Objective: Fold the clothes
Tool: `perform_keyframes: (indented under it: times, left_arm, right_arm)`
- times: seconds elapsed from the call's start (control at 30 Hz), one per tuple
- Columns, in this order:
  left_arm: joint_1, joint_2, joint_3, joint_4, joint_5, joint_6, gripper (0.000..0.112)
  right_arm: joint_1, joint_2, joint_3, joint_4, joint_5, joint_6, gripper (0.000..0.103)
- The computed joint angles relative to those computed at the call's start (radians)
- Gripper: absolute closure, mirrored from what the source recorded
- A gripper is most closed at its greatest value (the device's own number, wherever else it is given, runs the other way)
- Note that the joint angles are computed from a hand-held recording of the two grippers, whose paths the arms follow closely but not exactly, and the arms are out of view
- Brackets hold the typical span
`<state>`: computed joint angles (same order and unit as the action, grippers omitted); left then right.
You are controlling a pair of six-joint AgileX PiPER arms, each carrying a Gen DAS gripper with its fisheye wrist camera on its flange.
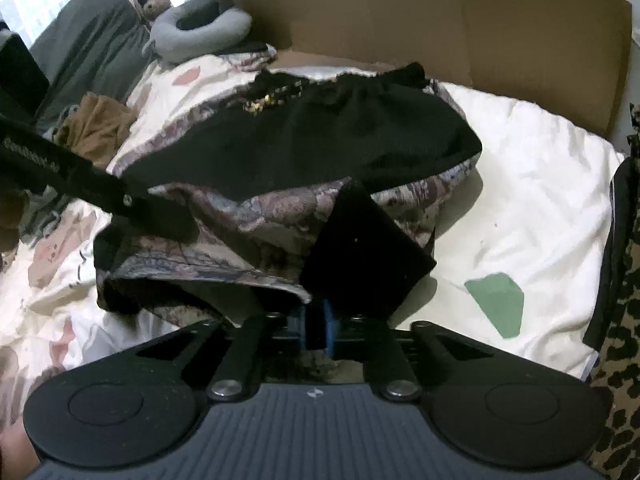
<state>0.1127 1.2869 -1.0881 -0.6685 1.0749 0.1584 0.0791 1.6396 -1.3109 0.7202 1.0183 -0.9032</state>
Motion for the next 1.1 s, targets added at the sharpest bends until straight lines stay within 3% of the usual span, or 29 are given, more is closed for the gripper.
perform_keyframes:
  times: [0.2, 0.33, 0.5, 0.7, 0.87, 1.03, 1.1]
  left_arm:
    - [0.047, 0.004, 0.003, -0.084, 0.017, 0.056, 0.109]
    - [0.07, -0.004, 0.017, -0.1, 0.001, 0.038, 0.092]
    - [0.063, -0.007, 0.039, -0.082, -0.019, 0.02, 0.091]
    - [0.026, -0.005, 0.062, -0.017, -0.002, -0.009, 0.09]
    - [-0.02, 0.014, 0.091, 0.016, 0.038, -0.024, 0.07]
    - [-0.051, 0.023, 0.156, -0.01, 0.026, -0.039, 0.068]
    - [-0.058, 0.024, 0.181, -0.037, 0.006, -0.035, 0.062]
  right_arm:
    - [-0.048, -0.031, -0.033, 0.037, 0.033, -0.018, 0.103]
    - [-0.099, -0.043, -0.075, 0.039, 0.044, 0.043, 0.103]
    - [-0.155, -0.019, -0.132, 0.02, 0.048, 0.106, 0.103]
    - [-0.197, 0.029, -0.186, 0.005, 0.014, 0.157, 0.103]
    - [-0.212, 0.073, -0.246, -0.021, -0.027, 0.218, 0.103]
    - [-0.205, 0.114, -0.29, -0.075, -0.072, 0.279, 0.103]
    - [-0.205, 0.124, -0.301, -0.092, -0.08, 0.289, 0.103]
